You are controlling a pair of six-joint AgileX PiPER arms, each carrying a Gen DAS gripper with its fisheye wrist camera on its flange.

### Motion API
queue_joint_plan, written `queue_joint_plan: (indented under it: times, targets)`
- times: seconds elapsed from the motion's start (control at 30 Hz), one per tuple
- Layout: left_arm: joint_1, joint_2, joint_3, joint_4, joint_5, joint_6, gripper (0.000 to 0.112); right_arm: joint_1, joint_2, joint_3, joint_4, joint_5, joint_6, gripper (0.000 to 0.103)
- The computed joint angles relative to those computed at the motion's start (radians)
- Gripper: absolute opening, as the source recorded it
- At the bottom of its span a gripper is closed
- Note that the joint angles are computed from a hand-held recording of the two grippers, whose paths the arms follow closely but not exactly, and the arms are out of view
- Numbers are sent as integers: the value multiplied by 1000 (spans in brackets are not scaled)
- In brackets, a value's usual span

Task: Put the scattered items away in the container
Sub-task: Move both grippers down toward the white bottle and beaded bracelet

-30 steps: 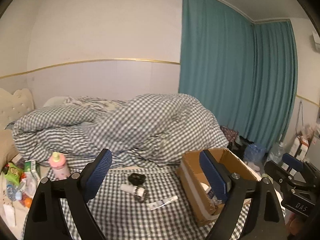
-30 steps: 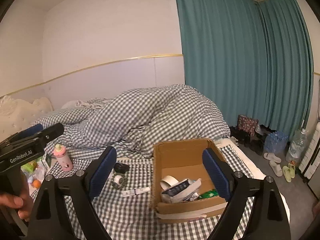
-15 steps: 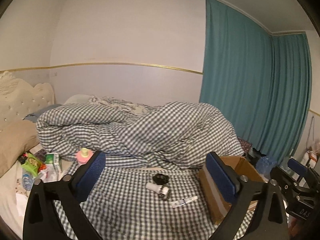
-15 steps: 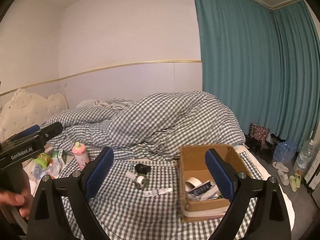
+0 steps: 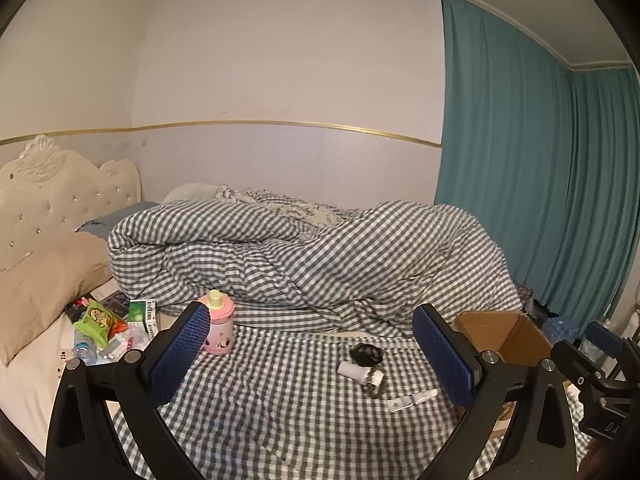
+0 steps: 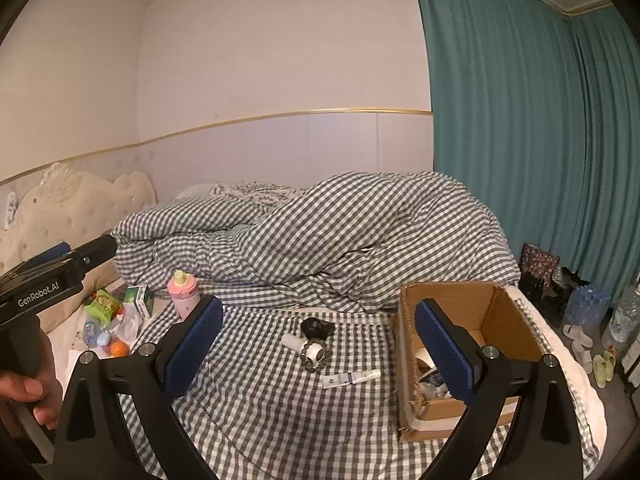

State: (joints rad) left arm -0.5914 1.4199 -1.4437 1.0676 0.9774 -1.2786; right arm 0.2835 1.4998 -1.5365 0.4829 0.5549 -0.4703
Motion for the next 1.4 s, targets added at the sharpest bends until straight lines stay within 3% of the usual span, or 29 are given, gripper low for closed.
queue_joint_plan:
  times: [0.3, 0.77, 1.4]
  targets:
    - [66, 24, 19, -43, -48, 30, 103, 43, 79, -55, -38, -3, 37, 99]
    - [210, 127, 24, -155, -195, 90, 103, 87, 230, -147, -135, -1, 92, 100]
    - [366, 416, -93, -316, -349, 224, 103, 107, 558, -381, -206, 75, 110, 95]
